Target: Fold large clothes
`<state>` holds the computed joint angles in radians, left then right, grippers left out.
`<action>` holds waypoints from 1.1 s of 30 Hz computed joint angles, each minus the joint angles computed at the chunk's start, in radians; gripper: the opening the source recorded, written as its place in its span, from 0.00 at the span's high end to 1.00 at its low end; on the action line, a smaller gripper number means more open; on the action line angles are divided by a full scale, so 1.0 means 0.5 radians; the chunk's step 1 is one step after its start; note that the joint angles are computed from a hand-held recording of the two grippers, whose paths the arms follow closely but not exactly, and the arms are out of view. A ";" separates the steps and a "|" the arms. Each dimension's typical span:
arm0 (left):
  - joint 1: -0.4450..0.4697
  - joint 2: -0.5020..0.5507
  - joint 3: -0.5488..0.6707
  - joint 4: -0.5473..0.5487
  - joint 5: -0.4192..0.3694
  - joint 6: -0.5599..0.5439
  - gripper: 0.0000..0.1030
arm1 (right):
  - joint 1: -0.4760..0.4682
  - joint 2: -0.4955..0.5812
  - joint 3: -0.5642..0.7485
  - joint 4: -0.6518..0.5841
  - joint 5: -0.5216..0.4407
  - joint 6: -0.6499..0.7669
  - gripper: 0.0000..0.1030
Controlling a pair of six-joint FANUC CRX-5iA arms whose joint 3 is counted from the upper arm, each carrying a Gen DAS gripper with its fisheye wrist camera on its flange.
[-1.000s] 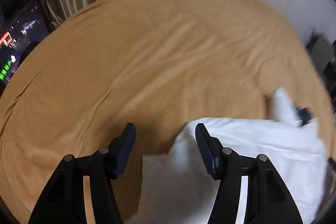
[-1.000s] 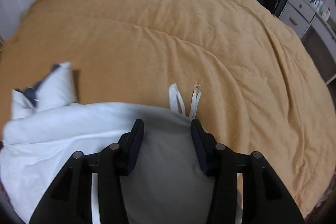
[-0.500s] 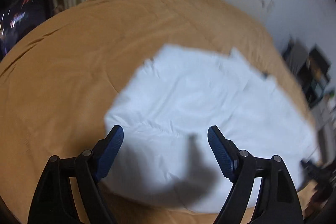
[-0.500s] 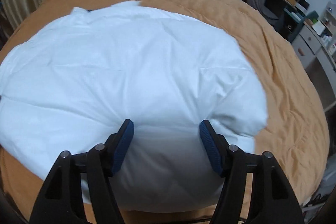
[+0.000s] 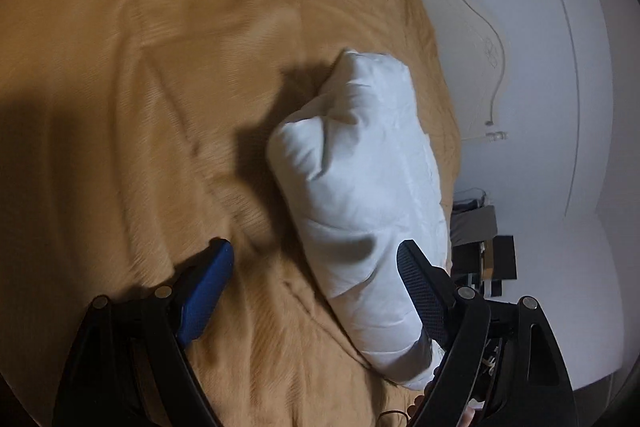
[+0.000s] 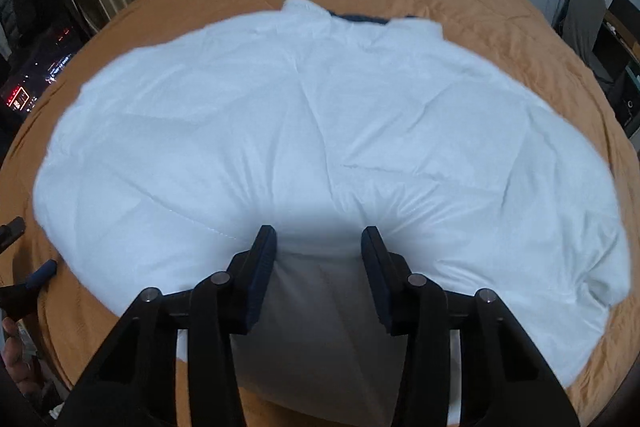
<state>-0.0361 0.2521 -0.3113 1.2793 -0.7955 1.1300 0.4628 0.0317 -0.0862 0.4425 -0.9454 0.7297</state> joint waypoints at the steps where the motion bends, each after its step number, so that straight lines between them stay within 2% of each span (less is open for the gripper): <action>1: -0.029 0.030 0.024 0.075 0.003 -0.082 0.18 | -0.013 0.000 -0.003 -0.019 0.013 0.002 0.56; 3: -0.079 0.076 0.050 0.214 0.011 -0.202 0.18 | -0.054 -0.001 0.013 -0.096 0.029 0.029 0.56; 5: -0.121 0.170 0.149 0.230 0.023 -0.179 0.18 | -0.075 -0.008 0.019 -0.146 0.039 0.050 0.56; 10: -0.178 0.391 0.402 0.136 0.077 0.016 0.18 | -0.035 0.002 0.041 -0.114 -0.007 0.005 0.56; 14: -0.247 0.469 0.550 -0.016 0.248 0.178 0.20 | -0.017 0.012 0.047 -0.082 -0.032 -0.018 0.56; 15: -0.257 0.460 0.569 -0.117 0.314 0.249 0.24 | -0.016 0.017 0.050 -0.074 -0.038 -0.022 0.56; 16: -0.269 0.448 0.578 -0.201 0.365 0.309 0.37 | -0.007 0.013 0.044 -0.065 -0.044 -0.038 0.56; 17: -0.272 0.435 0.584 -0.279 0.399 0.350 0.46 | -0.004 0.011 0.042 -0.062 -0.045 -0.048 0.56; 19: -0.282 0.407 0.588 -0.361 0.437 0.360 0.58 | 0.000 -0.006 0.032 -0.056 -0.040 -0.073 0.57; 20: -0.282 0.408 0.616 -0.418 0.431 0.386 0.62 | 0.011 -0.025 0.019 -0.024 -0.049 -0.131 0.75; 21: -0.281 0.412 0.640 -0.448 0.413 0.409 0.63 | 0.020 -0.046 0.012 -0.003 -0.061 -0.181 0.87; 22: -0.274 0.410 0.649 -0.464 0.394 0.430 0.63 | 0.028 -0.085 0.004 -0.019 -0.051 -0.223 0.95; 24: -0.257 0.423 0.686 -0.510 0.350 0.499 0.64 | 0.035 -0.188 -0.013 -0.134 0.037 -0.235 0.95; 26: -0.252 0.444 0.728 -0.565 0.330 0.551 0.63 | 0.072 -0.189 0.059 -0.258 -0.036 -0.116 0.95; 28: -0.256 0.439 0.721 -0.556 0.319 0.538 0.63 | 0.108 -0.086 0.170 -0.342 -0.208 -0.013 0.95; 31: -0.247 0.387 0.666 -0.547 0.302 0.492 0.63 | 0.086 0.061 0.261 -0.324 -0.265 0.012 0.99; 33: -0.242 0.370 0.632 -0.510 0.312 0.449 0.63 | 0.007 0.177 0.415 -0.379 -0.294 0.043 0.99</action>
<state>-0.1570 0.4369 0.0049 1.0240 -0.6395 1.3545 0.4665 0.1204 0.1211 0.2529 -1.0924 0.7514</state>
